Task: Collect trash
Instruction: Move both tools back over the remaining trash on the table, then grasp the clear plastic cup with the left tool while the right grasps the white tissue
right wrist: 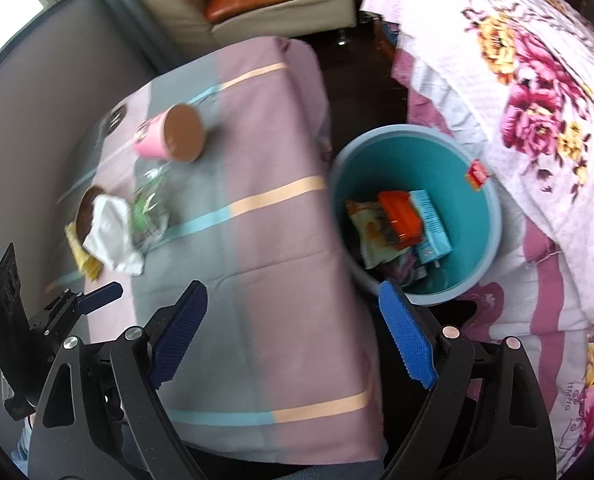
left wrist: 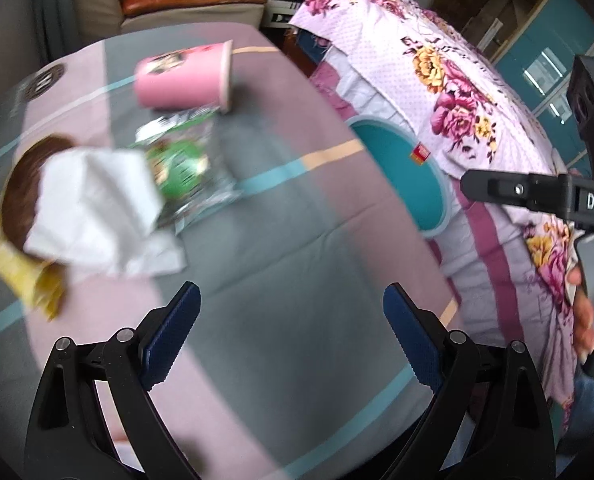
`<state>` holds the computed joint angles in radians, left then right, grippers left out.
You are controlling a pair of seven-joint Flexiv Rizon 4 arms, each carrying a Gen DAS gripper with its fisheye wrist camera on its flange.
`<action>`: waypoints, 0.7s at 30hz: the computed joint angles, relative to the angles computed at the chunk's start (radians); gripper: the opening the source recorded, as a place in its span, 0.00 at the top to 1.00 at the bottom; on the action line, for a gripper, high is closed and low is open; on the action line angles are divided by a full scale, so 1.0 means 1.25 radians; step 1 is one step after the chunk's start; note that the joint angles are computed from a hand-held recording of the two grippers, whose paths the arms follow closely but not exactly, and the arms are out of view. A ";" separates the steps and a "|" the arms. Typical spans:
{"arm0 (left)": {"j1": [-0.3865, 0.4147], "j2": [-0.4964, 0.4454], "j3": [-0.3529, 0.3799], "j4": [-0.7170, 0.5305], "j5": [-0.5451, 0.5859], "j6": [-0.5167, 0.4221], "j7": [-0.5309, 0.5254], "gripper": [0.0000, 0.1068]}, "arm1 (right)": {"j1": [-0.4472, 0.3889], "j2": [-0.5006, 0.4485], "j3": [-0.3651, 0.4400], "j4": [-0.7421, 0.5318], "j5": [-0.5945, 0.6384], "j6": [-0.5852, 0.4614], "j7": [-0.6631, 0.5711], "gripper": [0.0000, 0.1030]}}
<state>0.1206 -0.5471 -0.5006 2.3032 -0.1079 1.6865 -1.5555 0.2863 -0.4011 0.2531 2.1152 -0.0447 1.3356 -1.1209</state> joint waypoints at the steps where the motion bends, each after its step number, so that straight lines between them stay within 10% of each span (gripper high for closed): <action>1: 0.018 0.008 -0.010 0.018 0.003 0.005 0.000 0.13 | 0.002 -0.001 0.006 -0.002 0.001 -0.004 -0.002 0.19; 11: 0.155 0.074 -0.033 0.190 0.075 0.065 -0.061 0.13 | 0.044 -0.017 0.066 -0.027 0.034 -0.059 -0.048 0.19; 21: 0.157 0.078 0.022 0.245 0.145 0.078 -0.093 0.13 | 0.086 -0.036 0.089 -0.042 0.057 -0.078 -0.081 0.19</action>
